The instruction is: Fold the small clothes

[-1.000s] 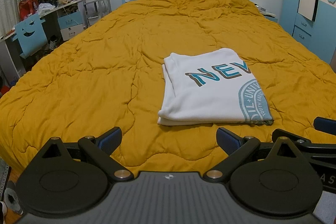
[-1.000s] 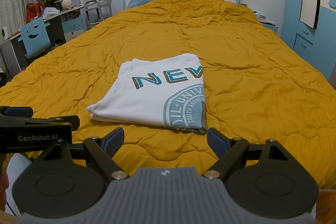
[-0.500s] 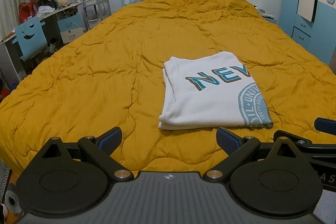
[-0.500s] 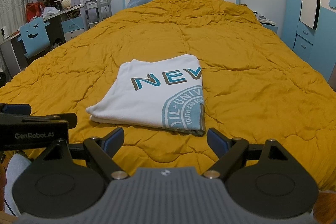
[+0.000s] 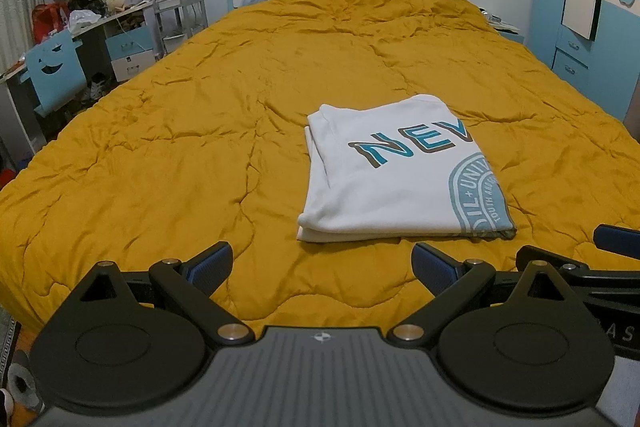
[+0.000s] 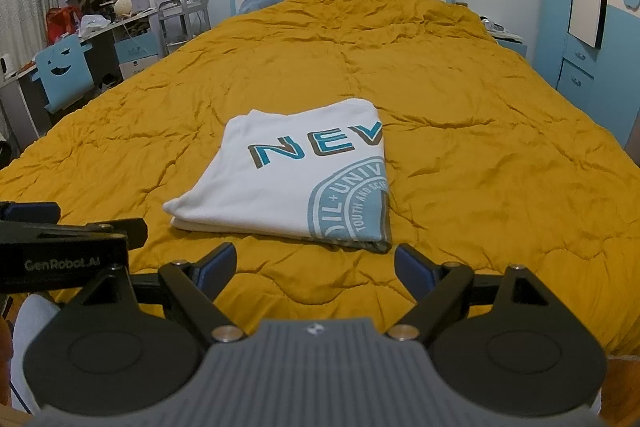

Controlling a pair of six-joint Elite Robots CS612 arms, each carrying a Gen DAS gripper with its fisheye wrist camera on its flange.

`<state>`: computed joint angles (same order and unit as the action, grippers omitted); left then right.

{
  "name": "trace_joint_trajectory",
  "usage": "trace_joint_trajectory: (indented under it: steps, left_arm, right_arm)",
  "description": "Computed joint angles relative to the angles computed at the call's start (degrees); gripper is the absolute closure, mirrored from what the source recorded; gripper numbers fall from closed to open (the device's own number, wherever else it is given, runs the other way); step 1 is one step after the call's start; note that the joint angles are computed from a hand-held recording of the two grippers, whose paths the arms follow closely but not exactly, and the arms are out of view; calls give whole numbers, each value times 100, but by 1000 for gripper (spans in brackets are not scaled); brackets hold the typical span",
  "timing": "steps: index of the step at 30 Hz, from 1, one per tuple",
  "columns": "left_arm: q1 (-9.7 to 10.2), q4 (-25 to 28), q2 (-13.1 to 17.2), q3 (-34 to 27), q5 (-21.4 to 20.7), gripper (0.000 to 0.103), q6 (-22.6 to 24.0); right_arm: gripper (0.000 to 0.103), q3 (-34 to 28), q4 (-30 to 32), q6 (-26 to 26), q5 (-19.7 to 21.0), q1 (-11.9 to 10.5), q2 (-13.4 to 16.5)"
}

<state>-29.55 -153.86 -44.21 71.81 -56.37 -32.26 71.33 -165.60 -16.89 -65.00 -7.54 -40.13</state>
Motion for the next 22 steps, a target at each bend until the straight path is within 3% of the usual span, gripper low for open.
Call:
trace_joint_trajectory:
  steps: [22]
  left_arm:
    - [-31,-22,13,9,17,0,74]
  right_arm:
    - [21,-31,41,106,-4,-10,32]
